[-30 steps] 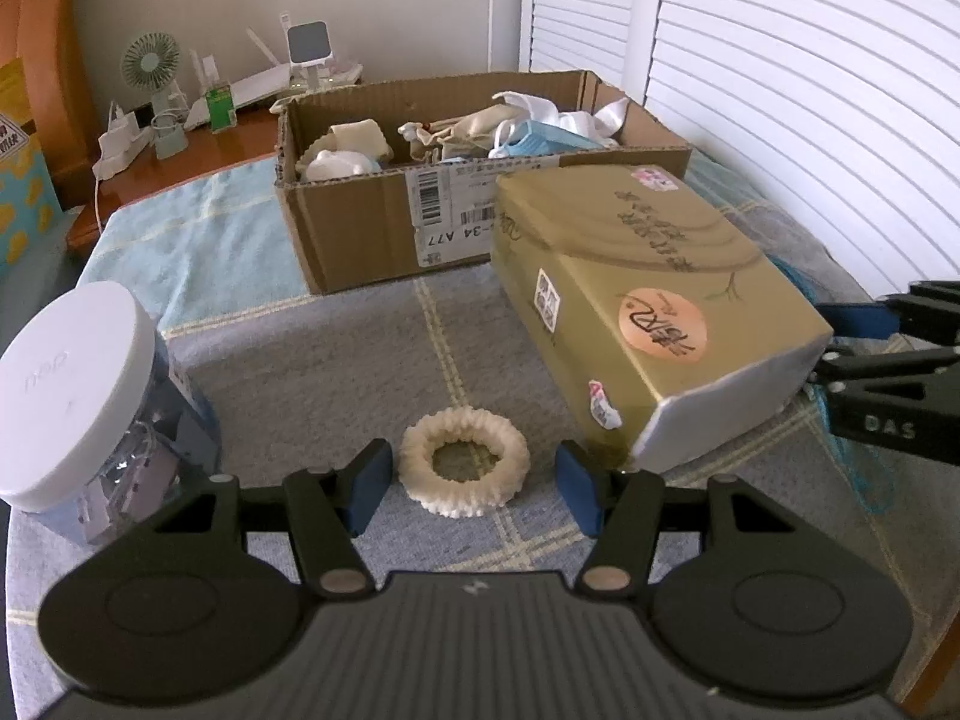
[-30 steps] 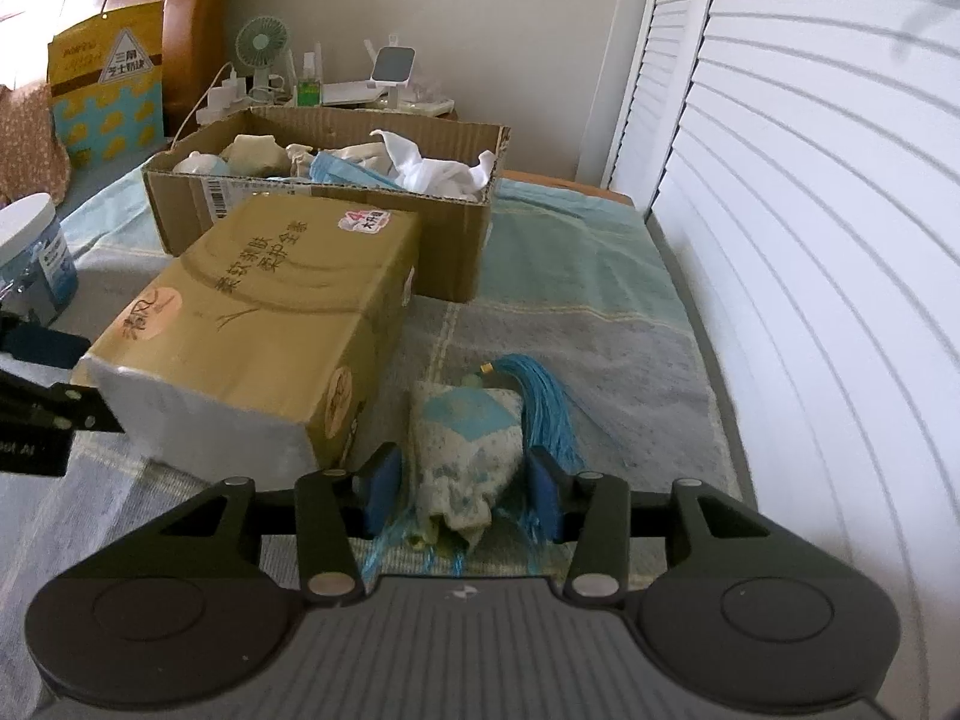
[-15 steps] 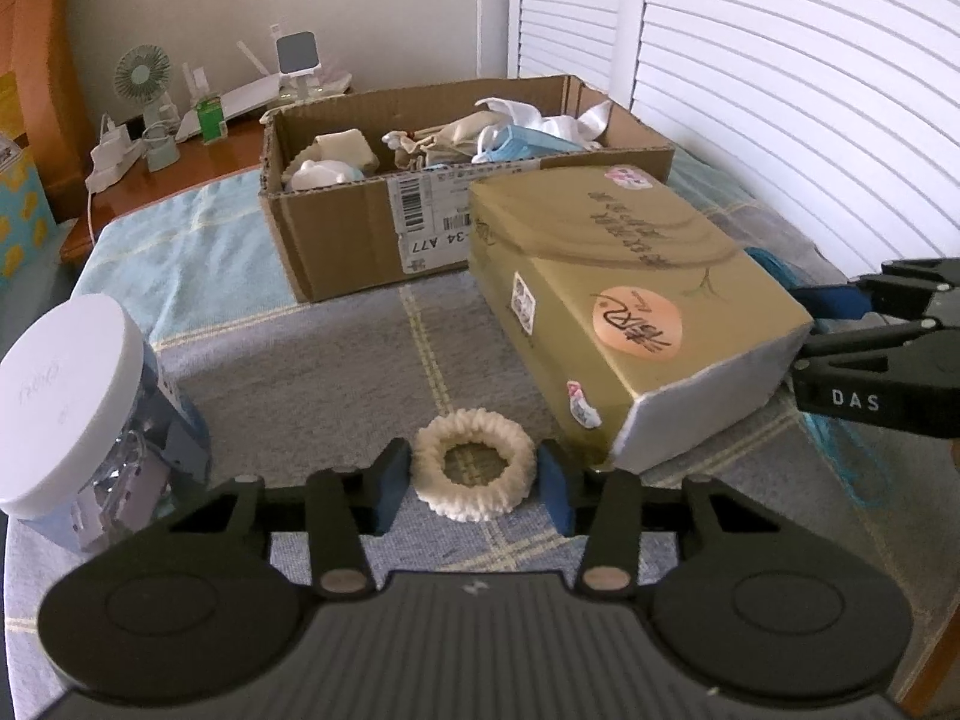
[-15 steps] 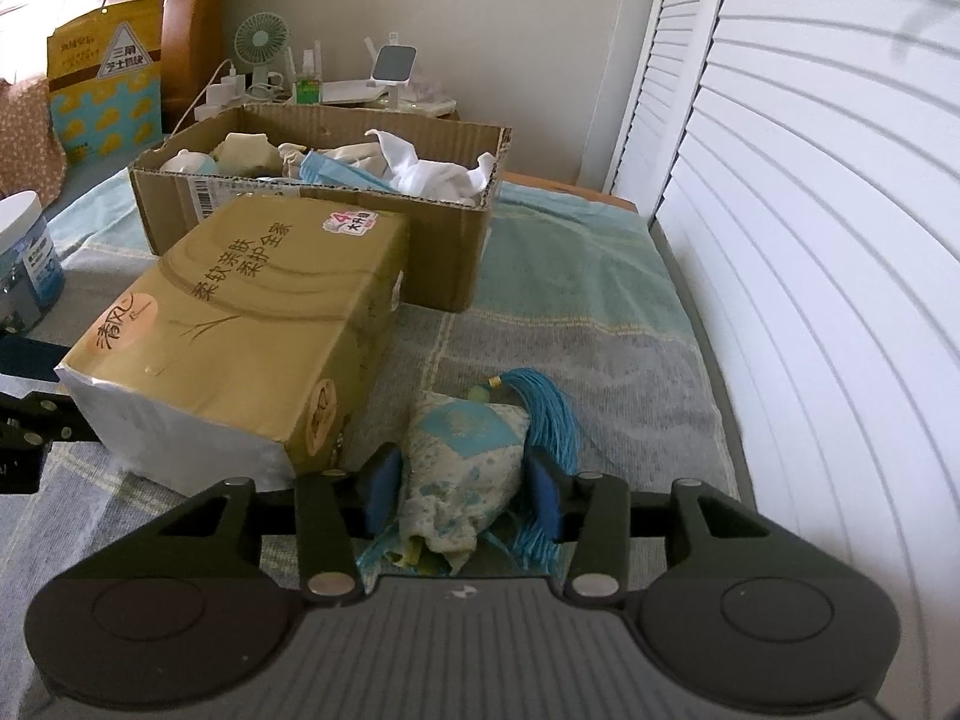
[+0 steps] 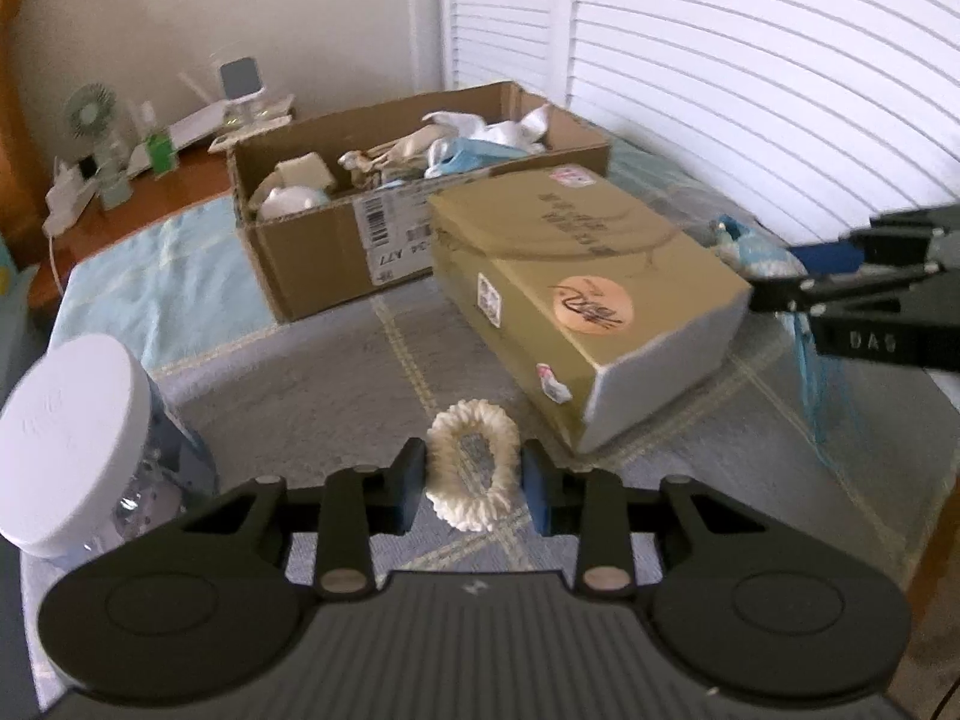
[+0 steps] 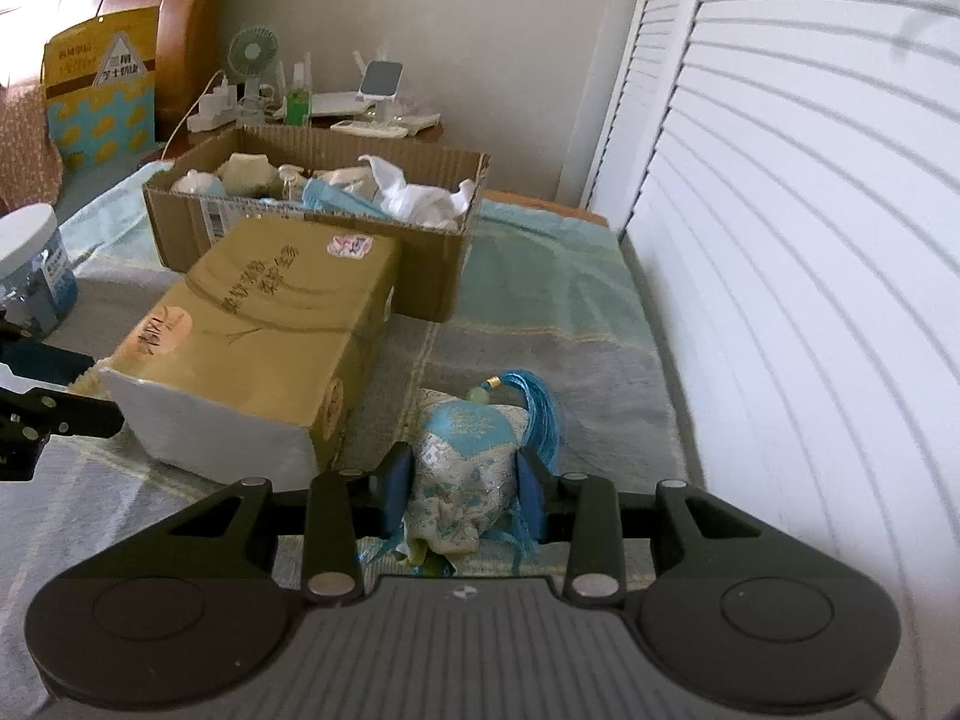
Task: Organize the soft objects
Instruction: 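Lift the pouch with the right tool and carry it over the box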
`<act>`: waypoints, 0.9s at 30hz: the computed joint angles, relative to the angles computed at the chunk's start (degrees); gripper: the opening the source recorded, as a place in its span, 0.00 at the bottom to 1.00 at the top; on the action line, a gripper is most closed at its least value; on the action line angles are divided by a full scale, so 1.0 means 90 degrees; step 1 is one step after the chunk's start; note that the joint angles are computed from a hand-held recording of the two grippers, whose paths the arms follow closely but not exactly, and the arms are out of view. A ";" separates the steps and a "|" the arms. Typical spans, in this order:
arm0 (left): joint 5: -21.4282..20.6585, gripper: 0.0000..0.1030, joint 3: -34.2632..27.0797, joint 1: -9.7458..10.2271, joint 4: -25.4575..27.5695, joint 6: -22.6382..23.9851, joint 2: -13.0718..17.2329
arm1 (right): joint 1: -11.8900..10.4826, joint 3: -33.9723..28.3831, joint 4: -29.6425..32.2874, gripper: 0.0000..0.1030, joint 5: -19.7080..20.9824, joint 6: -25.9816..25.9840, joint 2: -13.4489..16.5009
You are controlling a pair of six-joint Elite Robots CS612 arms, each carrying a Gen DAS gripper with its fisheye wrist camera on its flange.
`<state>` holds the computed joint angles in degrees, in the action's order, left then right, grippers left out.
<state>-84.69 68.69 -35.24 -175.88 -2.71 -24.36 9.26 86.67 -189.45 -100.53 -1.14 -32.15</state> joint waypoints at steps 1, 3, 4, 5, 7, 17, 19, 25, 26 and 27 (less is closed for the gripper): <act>-0.0045 0.32 0.0052 0.0008 -0.0019 0.0119 -0.0037 | 0.0006 0.0049 -0.0037 0.41 -0.0007 0.0013 -0.0034; -0.0232 0.32 0.0170 0.0043 -0.0027 0.0278 -0.0127 | 0.0018 0.0168 -0.0109 0.40 -0.0017 0.0033 -0.0120; -0.0345 0.32 0.0227 0.0063 -0.0016 0.0344 -0.0173 | 0.0026 0.0232 -0.0147 0.40 -0.0016 0.0031 -0.0167; -0.0422 0.32 0.0294 0.0077 -0.0012 0.0410 -0.0223 | 0.0032 0.0291 -0.0184 0.40 -0.0017 0.0023 -0.0215; -0.0520 0.32 0.0443 0.0096 -0.0043 0.0561 -0.0324 | 0.0047 0.0382 -0.0253 0.40 -0.0017 -0.0002 -0.0302; -0.0823 0.32 0.1048 0.0148 -0.0629 0.0799 -0.0620 | 0.0088 0.0442 -0.0731 0.40 0.0269 -0.0590 -0.0568; -0.0869 0.32 0.1109 0.0158 -0.0725 0.0835 -0.0640 | 0.0081 0.0323 -0.0784 0.40 0.0441 -0.0806 -0.0546; -0.0934 0.32 0.1213 0.0184 -0.0952 0.0847 -0.0666 | -0.0012 -0.0260 -0.0441 0.40 0.1205 -0.1343 -0.0452; -0.0930 0.32 0.1219 0.0188 -0.0967 0.0835 -0.0667 | -0.0027 -0.0386 -0.0344 0.40 0.1324 -0.1398 -0.0422; -0.0926 0.32 0.1216 0.0192 -0.0971 0.0801 -0.0666 | -0.0045 -0.0531 -0.0221 0.40 0.1451 -0.1443 -0.0387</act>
<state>-93.03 79.63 -33.51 -184.62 4.50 -30.35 8.86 81.88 -191.43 -87.48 -14.13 -35.63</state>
